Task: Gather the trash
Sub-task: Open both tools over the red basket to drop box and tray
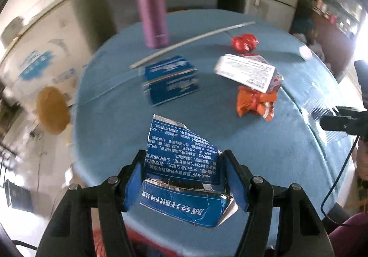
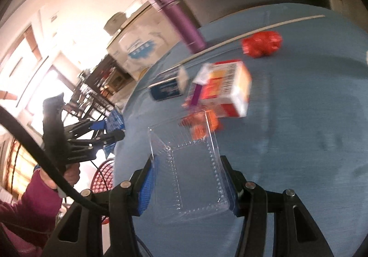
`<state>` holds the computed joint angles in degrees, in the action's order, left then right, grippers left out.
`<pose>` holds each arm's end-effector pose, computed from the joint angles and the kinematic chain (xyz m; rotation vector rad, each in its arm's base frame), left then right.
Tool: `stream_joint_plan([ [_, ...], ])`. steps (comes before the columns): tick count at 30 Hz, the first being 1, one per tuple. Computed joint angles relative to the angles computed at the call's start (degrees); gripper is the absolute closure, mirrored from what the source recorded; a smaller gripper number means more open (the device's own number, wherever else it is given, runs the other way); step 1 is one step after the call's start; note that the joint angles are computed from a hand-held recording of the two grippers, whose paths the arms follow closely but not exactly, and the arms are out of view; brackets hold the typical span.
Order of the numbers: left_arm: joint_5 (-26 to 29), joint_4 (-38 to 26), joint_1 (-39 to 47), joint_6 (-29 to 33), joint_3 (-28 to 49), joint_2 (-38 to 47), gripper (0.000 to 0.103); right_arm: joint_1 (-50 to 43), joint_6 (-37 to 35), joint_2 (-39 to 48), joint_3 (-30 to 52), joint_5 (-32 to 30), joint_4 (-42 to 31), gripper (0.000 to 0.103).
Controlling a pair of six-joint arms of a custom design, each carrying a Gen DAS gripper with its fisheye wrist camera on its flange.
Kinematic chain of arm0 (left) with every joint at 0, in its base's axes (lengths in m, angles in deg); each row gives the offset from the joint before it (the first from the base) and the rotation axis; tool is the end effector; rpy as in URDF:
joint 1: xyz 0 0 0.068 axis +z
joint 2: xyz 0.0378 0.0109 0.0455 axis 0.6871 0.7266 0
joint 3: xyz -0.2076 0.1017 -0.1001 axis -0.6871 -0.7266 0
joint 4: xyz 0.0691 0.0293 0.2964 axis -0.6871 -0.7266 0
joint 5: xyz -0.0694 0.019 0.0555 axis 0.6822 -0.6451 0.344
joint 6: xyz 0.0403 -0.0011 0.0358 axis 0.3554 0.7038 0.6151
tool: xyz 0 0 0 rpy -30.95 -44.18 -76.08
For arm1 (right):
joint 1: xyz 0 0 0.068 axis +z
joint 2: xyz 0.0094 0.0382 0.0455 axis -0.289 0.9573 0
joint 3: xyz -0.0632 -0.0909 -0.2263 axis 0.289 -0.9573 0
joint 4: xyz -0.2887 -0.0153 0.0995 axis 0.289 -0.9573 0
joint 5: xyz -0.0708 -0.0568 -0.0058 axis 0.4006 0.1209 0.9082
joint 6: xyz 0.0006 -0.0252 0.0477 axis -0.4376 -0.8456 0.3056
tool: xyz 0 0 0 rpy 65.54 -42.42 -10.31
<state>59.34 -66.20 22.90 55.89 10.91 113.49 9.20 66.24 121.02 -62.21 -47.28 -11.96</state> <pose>0.3308 -0.1304 0.1689 0.9490 2.4069 -0.2377 0.2052 0.1030 0.1190 0.2231 2.3472 0.6632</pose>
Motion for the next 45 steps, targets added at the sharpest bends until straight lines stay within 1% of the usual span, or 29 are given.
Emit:
stream_joint_plan([
  [2,-0.03,-0.30,3.36,0.64,-5.31,-6.66,0.036,2.59,0.51,4.12,2.08,0.54,2.18,0.047],
  [3,-0.87,-0.08,3.13,-0.11,-6.38,-7.89,0.035,4.05,0.84,6.46,3.41,0.79,3.34,0.047],
  [6,0.01,-2.03,8.80,0.51,-12.34,-15.59,0.035,7.43,1.48,13.52,7.67,0.55,6.54,0.047],
  [9,0.84,-3.12,13.39,0.72,-16.41,-20.17,0.035,11.24,1.30,22.38,14.36,0.05,8.87,0.047],
  [12,3.46,-5.19,21.35,2.04,-20.34,-24.20,0.035,14.57,0.19,30.48,21.66,-0.73,9.40,0.047],
  [14,4.86,-6.26,26.02,3.49,-21.70,-24.91,0.035,16.40,-0.41,35.60,26.50,-1.77,9.48,0.046],
  [16,4.26,-5.91,29.77,4.18,-23.48,-25.02,0.035,17.90,-0.64,40.72,31.24,-2.72,9.28,0.046],
  [20,6.27,-5.99,36.80,5.11,-24.28,-21.84,0.035,20.16,0.77,51.59,41.49,-5.76,8.86,0.046],
  [24,5.78,-4.32,39.06,5.73,-25.09,-19.89,0.035,21.90,2.99,61.40,51.99,-7.22,6.02,0.044],
  [28,4.48,-3.07,39.09,5.20,-26.22,-20.64,0.034,22.52,6.64,68.84,59.56,-9.02,5.22,0.043],
  [30,3.02,-2.14,38.32,5.20,-27.31,-21.91,0.034,22.72,8.21,71.40,62.06,-9.43,5.02,0.041],
  [33,2.10,-1.99,37.99,6.57,-28.67,-24.05,0.034,22.52,10.73,75.66,66.35,-11.98,4.35,0.040],
  [36,2.12,-1.45,38.36,7.66,-28.82,-23.90,0.034,22.56,12.38,77.93,68.21,-12.96,6.02,0.033],
  [37,1.90,-1.51,38.24,7.71,-28.85,-24.10,0.034,22.70,12.76,77.32,67.24,-12.98,6.88,0.033],
  [42,-0.10,-0.32,37.12,7.60,-29.69,-25.29,0.034,22.80,13.08,77.84,67.32,-12.63,8.92,0.033],
  [45,-1.27,-0.27,36.48,7.23,-29.81,-26.38,0.033,22.73,12.97,76.15,64.64,-11.64,10.64,0.033],
])
